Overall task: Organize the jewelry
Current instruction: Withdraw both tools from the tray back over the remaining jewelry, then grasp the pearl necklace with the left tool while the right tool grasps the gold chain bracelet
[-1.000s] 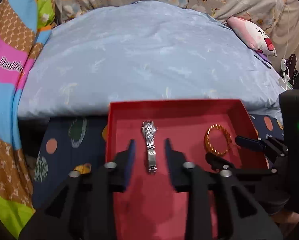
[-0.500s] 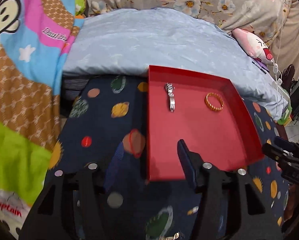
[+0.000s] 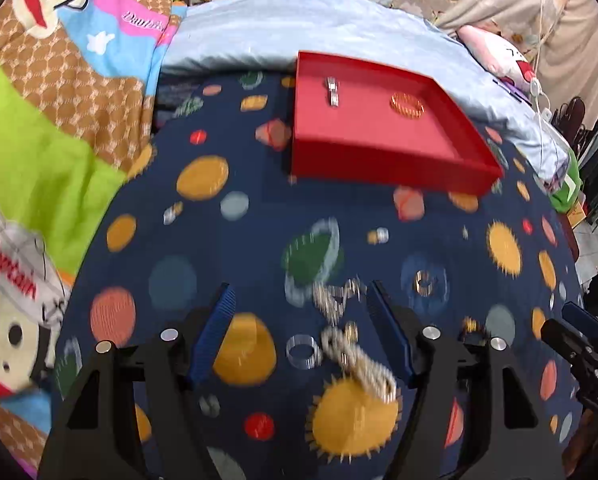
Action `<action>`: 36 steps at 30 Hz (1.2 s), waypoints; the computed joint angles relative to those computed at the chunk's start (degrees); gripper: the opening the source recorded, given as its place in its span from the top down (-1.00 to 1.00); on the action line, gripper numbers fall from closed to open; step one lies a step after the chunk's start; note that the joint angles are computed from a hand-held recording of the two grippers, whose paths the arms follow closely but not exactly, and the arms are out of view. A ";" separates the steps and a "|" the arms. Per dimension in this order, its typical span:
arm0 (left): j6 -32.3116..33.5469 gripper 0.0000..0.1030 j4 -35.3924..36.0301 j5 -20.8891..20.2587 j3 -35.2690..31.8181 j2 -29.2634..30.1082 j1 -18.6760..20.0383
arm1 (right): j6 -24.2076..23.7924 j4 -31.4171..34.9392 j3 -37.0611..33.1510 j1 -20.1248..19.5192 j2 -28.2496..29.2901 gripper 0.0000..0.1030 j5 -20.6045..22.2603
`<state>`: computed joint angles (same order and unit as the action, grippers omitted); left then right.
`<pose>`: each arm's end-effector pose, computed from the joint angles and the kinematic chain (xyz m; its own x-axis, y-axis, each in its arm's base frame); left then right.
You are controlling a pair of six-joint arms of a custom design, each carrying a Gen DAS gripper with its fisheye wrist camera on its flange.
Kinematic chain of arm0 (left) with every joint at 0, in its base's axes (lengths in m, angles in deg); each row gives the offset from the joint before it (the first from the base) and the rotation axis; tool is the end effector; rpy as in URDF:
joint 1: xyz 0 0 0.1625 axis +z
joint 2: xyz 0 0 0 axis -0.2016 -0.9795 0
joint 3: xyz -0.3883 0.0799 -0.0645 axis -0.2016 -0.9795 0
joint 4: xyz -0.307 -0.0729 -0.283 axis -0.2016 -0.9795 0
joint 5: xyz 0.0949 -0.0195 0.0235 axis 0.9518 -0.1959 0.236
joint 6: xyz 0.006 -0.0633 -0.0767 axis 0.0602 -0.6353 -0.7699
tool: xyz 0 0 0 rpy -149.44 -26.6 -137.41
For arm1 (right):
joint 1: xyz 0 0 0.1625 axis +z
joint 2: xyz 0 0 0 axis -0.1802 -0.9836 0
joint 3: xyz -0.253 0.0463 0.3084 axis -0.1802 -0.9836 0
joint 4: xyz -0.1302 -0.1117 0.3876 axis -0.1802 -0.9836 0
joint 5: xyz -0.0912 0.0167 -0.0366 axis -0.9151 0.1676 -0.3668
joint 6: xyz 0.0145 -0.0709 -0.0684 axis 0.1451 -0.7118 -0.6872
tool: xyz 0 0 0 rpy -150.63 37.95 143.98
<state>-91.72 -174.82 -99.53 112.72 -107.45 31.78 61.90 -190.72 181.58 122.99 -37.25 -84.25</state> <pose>-0.1773 -0.2792 0.1446 -0.7914 0.0021 -0.6113 0.3288 0.8445 -0.4228 0.1687 -0.2309 0.1604 -0.7917 -0.0357 0.6099 -0.3570 0.8372 -0.4144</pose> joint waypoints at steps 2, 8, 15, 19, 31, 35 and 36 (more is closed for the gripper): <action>-2.33 -0.27 1.14 -1.42 1.25 -1.12 -1.44 | 1.04 -0.20 1.10 0.83 0.34 -0.39 -0.65; -7.46 -0.27 3.37 -3.63 3.71 -2.18 -5.32 | 4.17 -0.16 3.67 1.79 0.29 -0.32 0.86; -8.62 -0.27 0.27 -5.17 4.50 0.69 -5.59 | 5.84 -0.43 4.23 2.95 1.91 -0.32 1.06; -7.65 -0.27 -3.09 -4.80 3.84 4.20 -4.80 | 5.91 -0.36 4.30 2.89 1.59 -0.32 1.12; -5.36 0.66 -2.97 -5.02 4.64 3.75 -4.68 | 5.41 -0.65 4.39 2.04 1.53 -0.32 1.90; -3.79 0.70 -3.71 -6.13 6.48 -0.33 -5.47 | 5.22 -1.12 4.19 2.16 2.37 -0.32 2.18; -3.95 0.70 -3.32 -6.26 6.70 -1.22 -5.83 | 5.17 -1.32 4.13 2.21 2.65 -0.32 2.23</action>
<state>-95.68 -178.14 -105.80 119.43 -108.68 25.95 67.07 -192.04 185.70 125.20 -34.60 -82.02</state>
